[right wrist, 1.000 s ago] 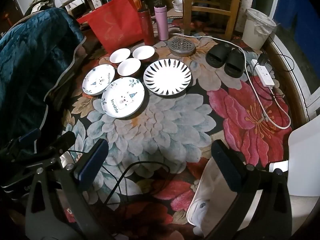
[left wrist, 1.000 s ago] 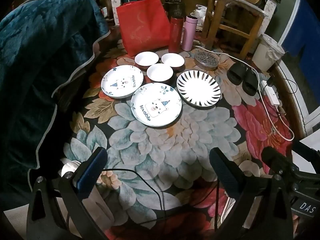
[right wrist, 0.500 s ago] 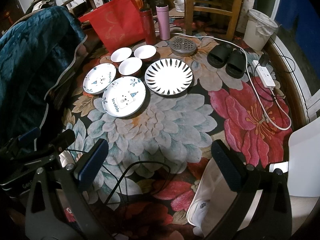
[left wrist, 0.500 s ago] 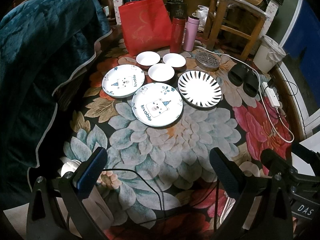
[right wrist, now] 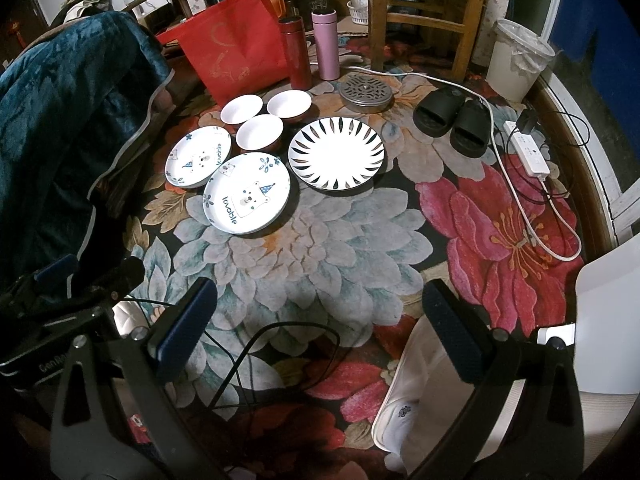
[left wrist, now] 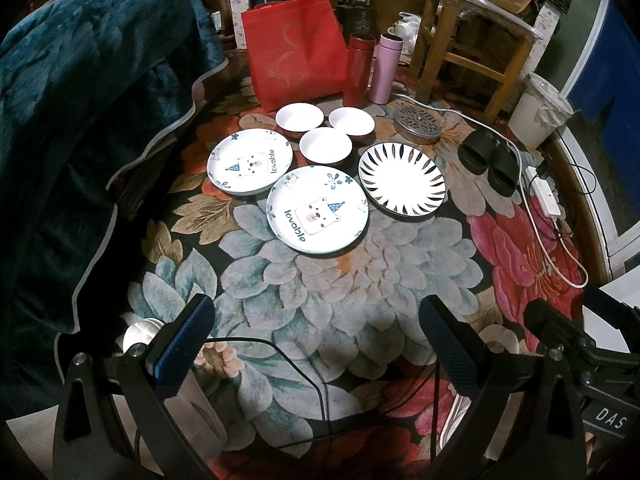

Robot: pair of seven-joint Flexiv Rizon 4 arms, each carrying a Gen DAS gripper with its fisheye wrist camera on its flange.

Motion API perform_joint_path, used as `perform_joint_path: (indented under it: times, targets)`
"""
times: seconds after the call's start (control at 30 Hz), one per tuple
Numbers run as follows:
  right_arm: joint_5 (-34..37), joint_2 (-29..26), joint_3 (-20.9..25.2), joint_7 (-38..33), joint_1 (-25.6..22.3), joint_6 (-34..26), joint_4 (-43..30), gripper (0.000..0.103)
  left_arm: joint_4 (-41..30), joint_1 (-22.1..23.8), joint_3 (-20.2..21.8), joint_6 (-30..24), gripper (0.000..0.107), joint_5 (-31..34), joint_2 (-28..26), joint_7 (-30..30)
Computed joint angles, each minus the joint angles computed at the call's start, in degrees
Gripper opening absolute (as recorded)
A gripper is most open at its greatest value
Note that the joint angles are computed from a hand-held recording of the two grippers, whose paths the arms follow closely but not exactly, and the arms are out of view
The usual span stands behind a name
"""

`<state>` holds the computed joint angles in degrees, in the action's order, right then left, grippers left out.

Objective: Organize plates and bowls

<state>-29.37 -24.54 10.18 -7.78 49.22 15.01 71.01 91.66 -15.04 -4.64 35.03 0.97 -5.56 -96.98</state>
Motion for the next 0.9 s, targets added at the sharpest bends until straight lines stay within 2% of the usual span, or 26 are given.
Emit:
perform_joint_path:
  times: [0.9]
  targets:
    - [0.55, 0.09, 0.0, 1.19, -0.15, 0.53, 0.56, 0.103, 0.62, -0.07, -0.01, 0.24, 0.102, 0.29, -0.34, -0.35]
